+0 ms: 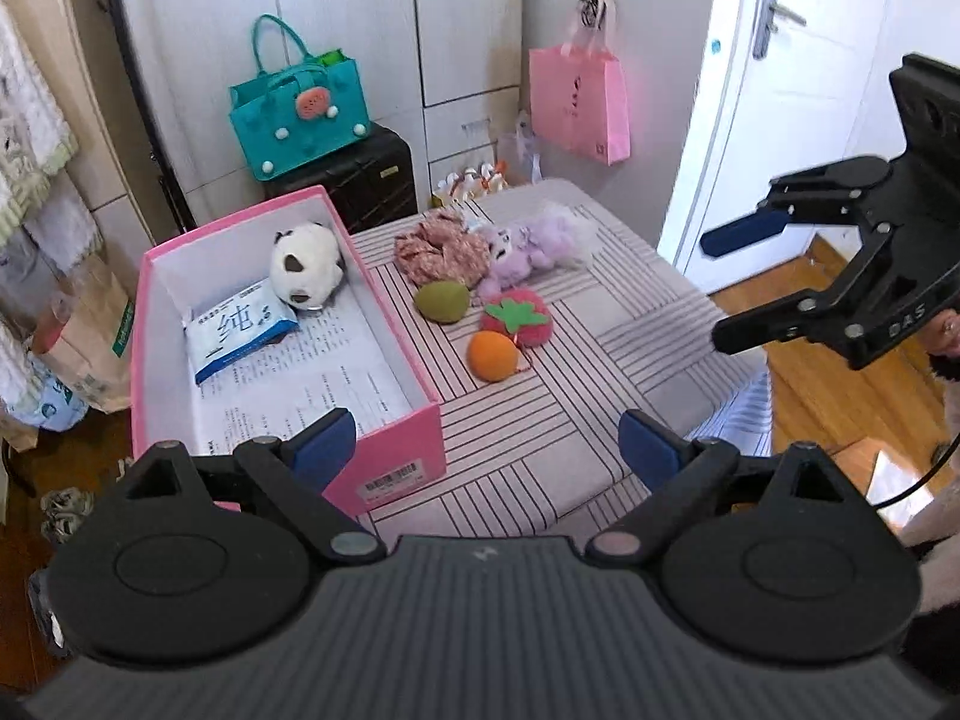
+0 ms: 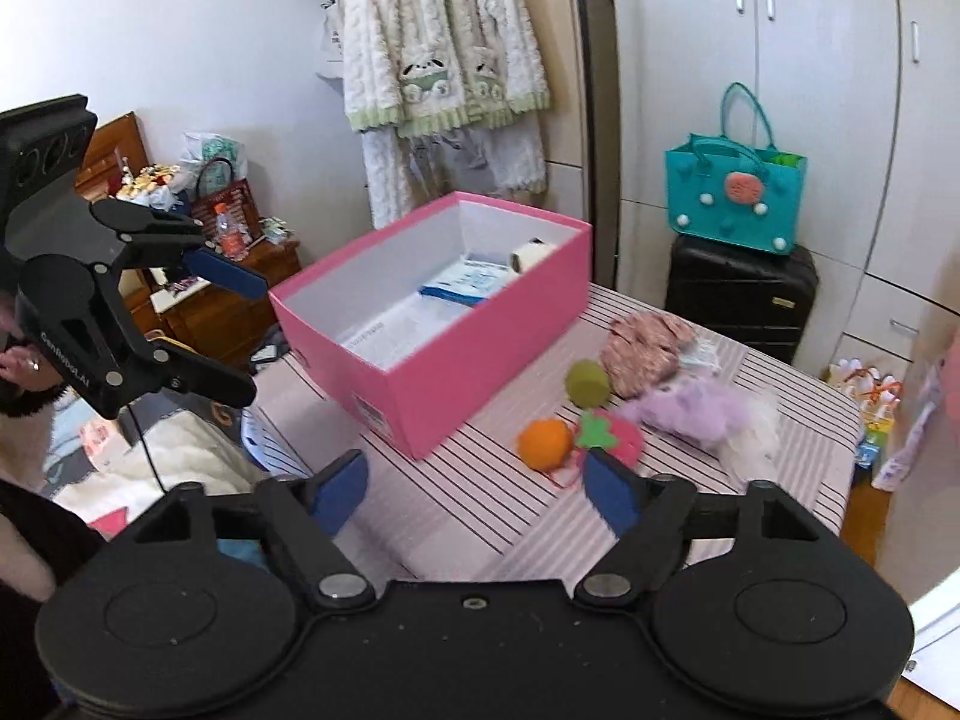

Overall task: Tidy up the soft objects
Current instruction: 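Move both tools away from the box toward the orange ball and strawberry, then close the left gripper on the orange sponge ball while the right grips the red strawberry plush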

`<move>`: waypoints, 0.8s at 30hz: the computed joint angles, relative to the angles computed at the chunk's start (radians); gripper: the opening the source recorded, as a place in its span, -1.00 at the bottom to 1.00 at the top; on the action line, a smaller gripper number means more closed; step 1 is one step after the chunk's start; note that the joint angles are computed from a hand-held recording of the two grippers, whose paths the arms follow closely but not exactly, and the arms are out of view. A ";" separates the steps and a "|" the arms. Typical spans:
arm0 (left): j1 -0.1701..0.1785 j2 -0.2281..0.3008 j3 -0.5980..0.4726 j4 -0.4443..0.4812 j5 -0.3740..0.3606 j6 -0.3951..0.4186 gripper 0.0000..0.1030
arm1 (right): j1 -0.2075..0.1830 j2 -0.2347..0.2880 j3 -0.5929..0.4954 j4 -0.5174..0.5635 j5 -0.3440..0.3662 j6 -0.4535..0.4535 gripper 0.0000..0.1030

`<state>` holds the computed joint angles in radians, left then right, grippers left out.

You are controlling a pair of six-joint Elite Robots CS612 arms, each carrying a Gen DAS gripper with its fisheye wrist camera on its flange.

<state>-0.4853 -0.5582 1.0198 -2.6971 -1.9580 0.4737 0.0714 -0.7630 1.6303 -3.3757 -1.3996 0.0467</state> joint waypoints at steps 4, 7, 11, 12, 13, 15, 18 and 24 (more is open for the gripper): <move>-0.013 0.006 0.007 -0.012 0.010 0.007 0.85 | -0.007 0.022 0.014 -0.048 -0.020 -0.003 0.70; -0.020 0.017 -0.004 -0.006 -0.008 0.006 0.85 | -0.013 0.045 0.018 -0.091 -0.027 0.001 0.70; -0.031 0.033 -0.012 -0.042 -0.008 -0.006 0.83 | -0.022 0.070 0.014 -0.116 -0.054 -0.007 0.70; -0.035 0.038 -0.012 -0.060 -0.002 -0.014 0.82 | -0.022 0.074 0.011 -0.116 -0.067 -0.009 0.70; -0.038 0.042 -0.013 -0.074 0.005 -0.020 0.81 | -0.023 0.080 0.008 -0.120 -0.080 -0.009 0.70; -0.048 0.050 -0.013 -0.101 0.027 -0.027 0.81 | -0.029 0.090 0.005 -0.125 -0.090 0.008 0.70; -0.059 0.065 -0.017 -0.129 0.039 -0.048 0.80 | -0.041 0.112 0.001 -0.183 -0.086 0.038 0.70; -0.071 0.099 -0.082 0.010 0.001 -0.074 0.78 | -0.044 0.156 -0.027 -0.253 -0.140 0.078 0.70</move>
